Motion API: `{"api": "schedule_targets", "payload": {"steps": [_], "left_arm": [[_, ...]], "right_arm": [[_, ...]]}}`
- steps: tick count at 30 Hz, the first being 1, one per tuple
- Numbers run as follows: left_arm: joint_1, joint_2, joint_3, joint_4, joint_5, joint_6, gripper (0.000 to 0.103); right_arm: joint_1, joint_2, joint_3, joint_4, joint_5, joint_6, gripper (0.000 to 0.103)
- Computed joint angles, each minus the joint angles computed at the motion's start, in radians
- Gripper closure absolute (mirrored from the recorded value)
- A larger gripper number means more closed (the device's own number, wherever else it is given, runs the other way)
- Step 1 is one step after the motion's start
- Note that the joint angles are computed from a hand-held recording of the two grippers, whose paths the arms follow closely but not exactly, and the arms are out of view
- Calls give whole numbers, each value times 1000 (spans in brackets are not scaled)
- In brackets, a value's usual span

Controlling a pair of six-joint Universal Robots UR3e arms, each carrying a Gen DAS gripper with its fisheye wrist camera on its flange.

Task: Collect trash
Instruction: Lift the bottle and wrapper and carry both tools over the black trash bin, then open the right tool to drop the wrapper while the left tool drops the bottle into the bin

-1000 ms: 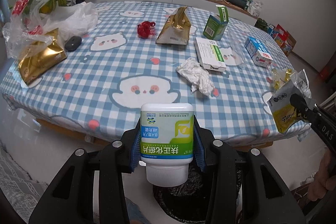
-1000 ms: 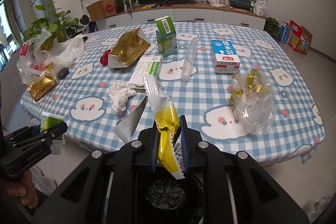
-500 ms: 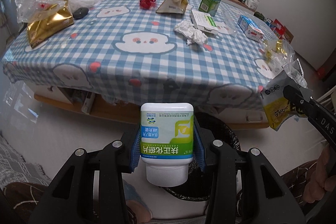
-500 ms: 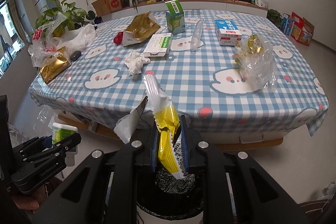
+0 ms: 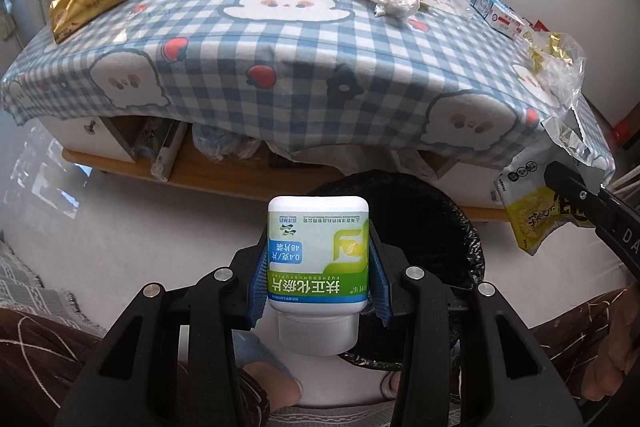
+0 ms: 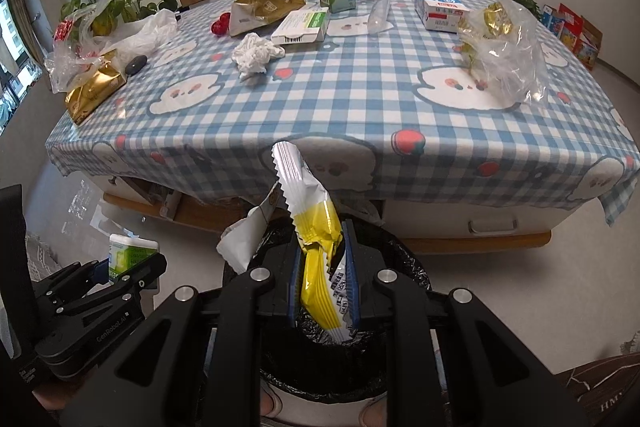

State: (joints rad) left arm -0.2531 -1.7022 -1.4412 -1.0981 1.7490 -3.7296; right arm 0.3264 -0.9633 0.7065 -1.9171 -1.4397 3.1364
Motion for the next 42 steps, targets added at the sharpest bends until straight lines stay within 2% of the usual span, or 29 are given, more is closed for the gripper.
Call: {"api": "schedule_targets", "payload": {"steps": [15, 29, 42], "left_arm": [[27, -70, -93, 115, -44, 22, 62], [31, -228, -33, 151, -78, 45, 62], [34, -271, -20, 167, -90, 49, 62]], "right_arm": [[-1, 67, 97, -68, -3, 2, 86], [13, 217, 42, -61, -25, 11, 86], [17, 296, -5, -59, -31, -2, 86]]}}
